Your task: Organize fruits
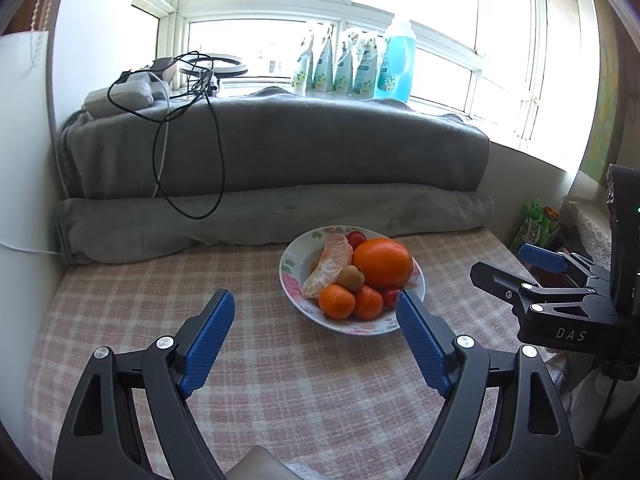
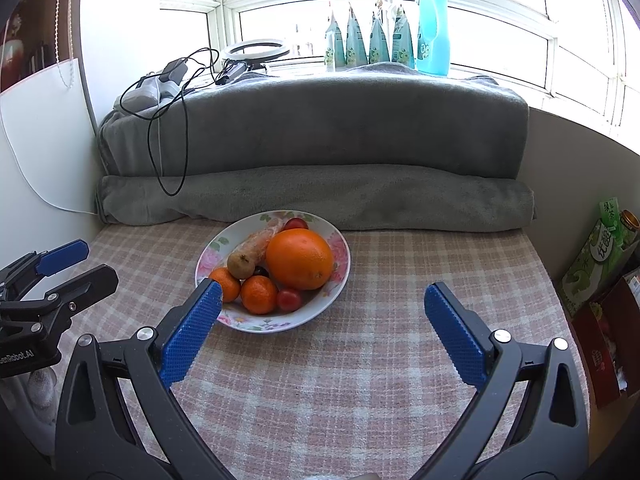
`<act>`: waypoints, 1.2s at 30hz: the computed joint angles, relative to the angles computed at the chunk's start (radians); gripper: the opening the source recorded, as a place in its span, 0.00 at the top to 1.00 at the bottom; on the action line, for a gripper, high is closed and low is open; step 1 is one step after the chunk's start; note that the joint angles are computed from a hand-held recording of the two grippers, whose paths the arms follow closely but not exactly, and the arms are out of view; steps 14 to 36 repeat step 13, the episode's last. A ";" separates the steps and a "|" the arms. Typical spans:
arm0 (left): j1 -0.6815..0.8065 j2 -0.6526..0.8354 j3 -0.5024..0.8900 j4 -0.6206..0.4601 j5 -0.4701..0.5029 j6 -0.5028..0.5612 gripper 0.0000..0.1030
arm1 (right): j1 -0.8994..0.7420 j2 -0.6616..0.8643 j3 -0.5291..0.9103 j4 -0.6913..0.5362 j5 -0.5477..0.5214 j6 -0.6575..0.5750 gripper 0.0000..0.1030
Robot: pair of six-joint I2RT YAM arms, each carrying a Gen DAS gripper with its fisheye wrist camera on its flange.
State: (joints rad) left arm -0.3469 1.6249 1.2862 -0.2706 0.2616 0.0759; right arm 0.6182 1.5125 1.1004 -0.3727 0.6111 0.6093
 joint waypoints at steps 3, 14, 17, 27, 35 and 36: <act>0.001 -0.002 -0.003 0.003 -0.001 0.000 0.19 | -0.002 0.000 -0.001 0.004 -0.003 -0.003 0.00; -0.001 -0.014 -0.020 0.028 0.001 0.010 0.19 | 0.003 0.000 -0.003 0.000 0.004 0.005 0.00; -0.001 -0.014 -0.020 0.028 0.001 0.010 0.19 | 0.003 0.000 -0.003 0.000 0.004 0.005 0.00; -0.001 -0.014 -0.020 0.028 0.001 0.010 0.19 | 0.003 0.000 -0.003 0.000 0.004 0.005 0.00; -0.001 -0.014 -0.020 0.028 0.001 0.010 0.19 | 0.003 0.000 -0.003 0.000 0.004 0.005 0.00; -0.001 -0.014 -0.020 0.028 0.001 0.010 0.19 | 0.003 0.000 -0.003 0.000 0.004 0.005 0.00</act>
